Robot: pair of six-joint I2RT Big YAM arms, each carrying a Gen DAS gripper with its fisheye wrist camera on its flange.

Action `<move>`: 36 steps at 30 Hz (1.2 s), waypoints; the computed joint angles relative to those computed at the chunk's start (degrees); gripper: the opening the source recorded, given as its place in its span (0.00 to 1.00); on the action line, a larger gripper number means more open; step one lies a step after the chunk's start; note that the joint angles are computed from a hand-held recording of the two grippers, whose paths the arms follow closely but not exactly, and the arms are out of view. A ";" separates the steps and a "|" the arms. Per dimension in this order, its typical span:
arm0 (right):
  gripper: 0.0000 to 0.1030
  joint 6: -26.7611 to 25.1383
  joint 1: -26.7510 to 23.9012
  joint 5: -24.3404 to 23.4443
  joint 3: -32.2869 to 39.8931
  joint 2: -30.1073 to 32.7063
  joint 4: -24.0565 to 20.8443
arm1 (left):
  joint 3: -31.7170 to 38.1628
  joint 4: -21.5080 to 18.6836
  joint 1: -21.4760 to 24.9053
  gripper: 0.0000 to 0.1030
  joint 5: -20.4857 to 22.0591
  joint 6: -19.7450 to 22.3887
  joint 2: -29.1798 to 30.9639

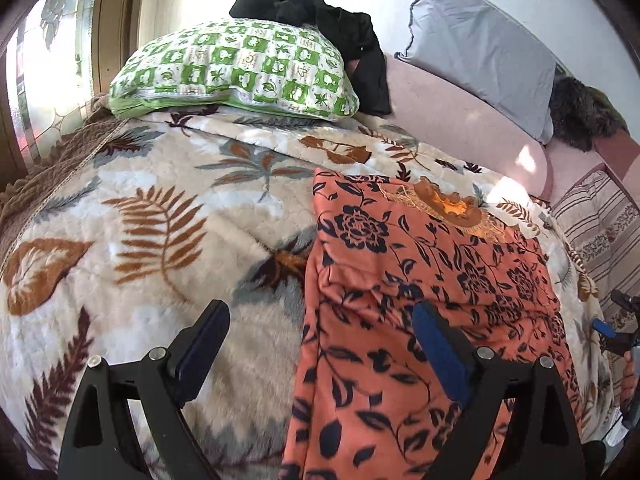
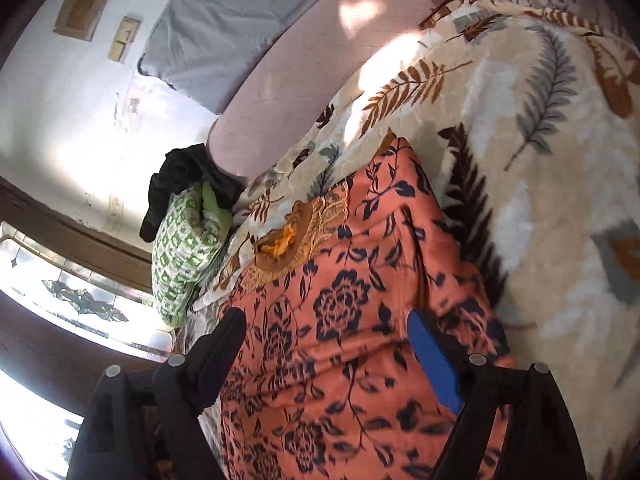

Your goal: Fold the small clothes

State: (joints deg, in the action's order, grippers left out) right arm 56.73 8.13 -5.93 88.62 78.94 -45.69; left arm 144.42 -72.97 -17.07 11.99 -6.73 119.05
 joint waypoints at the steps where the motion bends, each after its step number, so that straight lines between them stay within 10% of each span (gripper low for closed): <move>1: 0.83 -0.59 0.95 1.37 -2.27 -2.86 -1.52 | -6.31 1.87 0.41 0.90 1.05 0.30 -3.79; 12: 0.83 2.51 7.48 1.01 -19.78 -20.89 -10.95 | -38.34 5.55 3.15 0.90 7.06 2.05 -23.49; 36: 0.83 5.71 6.50 -5.34 -28.42 -24.67 -4.09 | -44.22 4.22 3.25 0.89 11.84 0.23 -25.20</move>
